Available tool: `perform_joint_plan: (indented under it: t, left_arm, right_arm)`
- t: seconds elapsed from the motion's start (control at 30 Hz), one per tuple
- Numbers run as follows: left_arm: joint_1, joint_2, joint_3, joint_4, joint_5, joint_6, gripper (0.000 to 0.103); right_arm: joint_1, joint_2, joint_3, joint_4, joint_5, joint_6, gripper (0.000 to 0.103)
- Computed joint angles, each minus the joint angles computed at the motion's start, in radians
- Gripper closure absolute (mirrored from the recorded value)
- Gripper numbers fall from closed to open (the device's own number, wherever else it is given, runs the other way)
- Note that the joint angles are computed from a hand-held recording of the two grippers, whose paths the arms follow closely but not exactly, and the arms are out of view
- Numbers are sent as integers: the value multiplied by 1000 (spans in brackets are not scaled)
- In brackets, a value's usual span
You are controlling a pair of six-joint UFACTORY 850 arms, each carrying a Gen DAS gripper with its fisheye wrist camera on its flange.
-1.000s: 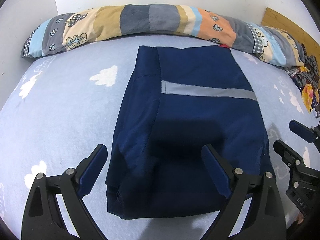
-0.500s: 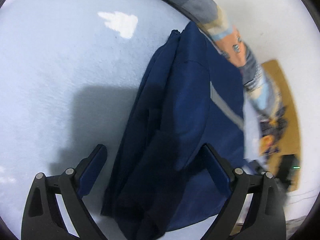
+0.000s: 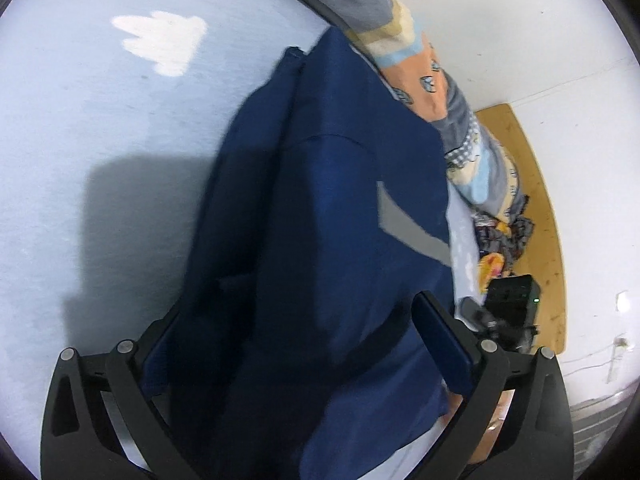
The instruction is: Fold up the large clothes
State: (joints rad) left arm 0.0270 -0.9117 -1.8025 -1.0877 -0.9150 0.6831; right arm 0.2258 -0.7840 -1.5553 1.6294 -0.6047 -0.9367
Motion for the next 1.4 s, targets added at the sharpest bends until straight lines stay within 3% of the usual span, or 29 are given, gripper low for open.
perform_joint_plan:
  t: [0.13,0.2,0.23,0.27,0.3,0.37,0.43,0.57,0.7,0.9,1.03,1.13,1.23,1.33,1.4]
  left_arm:
    - [-19,-2,-13,33,56,-66,0]
    - [-22,12,7,19,103,-82,4]
    - [-30,17,8,56,129,-110,10]
    - [-39,18,1,112,148,-142,23]
    - [-49,27,3,144,163,-144,34]
    - [-51,34,3,111,144,-133,46]
    - [-63,51,14,135,160,-140,47]
    - [-82,111,70,94,141,-80,48]
    - [-123,228,221,9,144,43,48]
    - [-209,343,403,32,174,41,48]
    - [-284,438,537,39,275,38,48]
    - [-332,469,584,142,389,-102,42]
    - [-353,536,635,225,494,-211,42]
    - [-382,630,709,350,631,-292,42]
    - [-400,687,756,333,699,-245,35]
  right_arm:
    - [14,-34,-55,-20,2,-36,9]
    - [15,-47,-78,-31,5,-37,15]
    - [20,-52,-90,-67,36,-6,29]
    - [20,-43,-78,-77,55,2,47]
    - [17,-35,-67,-66,58,-10,54]
    - [17,-20,-57,-86,70,-5,60]
    - [29,11,-39,-110,113,-21,62]
    - [34,75,23,-80,140,-104,63]
    - [15,179,135,-109,146,-130,63]
    - [-19,367,370,-167,158,-149,63]
    - [-33,472,502,-256,164,-94,63]
    - [-36,502,557,-458,227,147,55]
    - [-69,514,585,-476,168,307,50]
    - [-13,640,678,-662,352,480,44]
    - [18,715,734,-830,430,640,44]
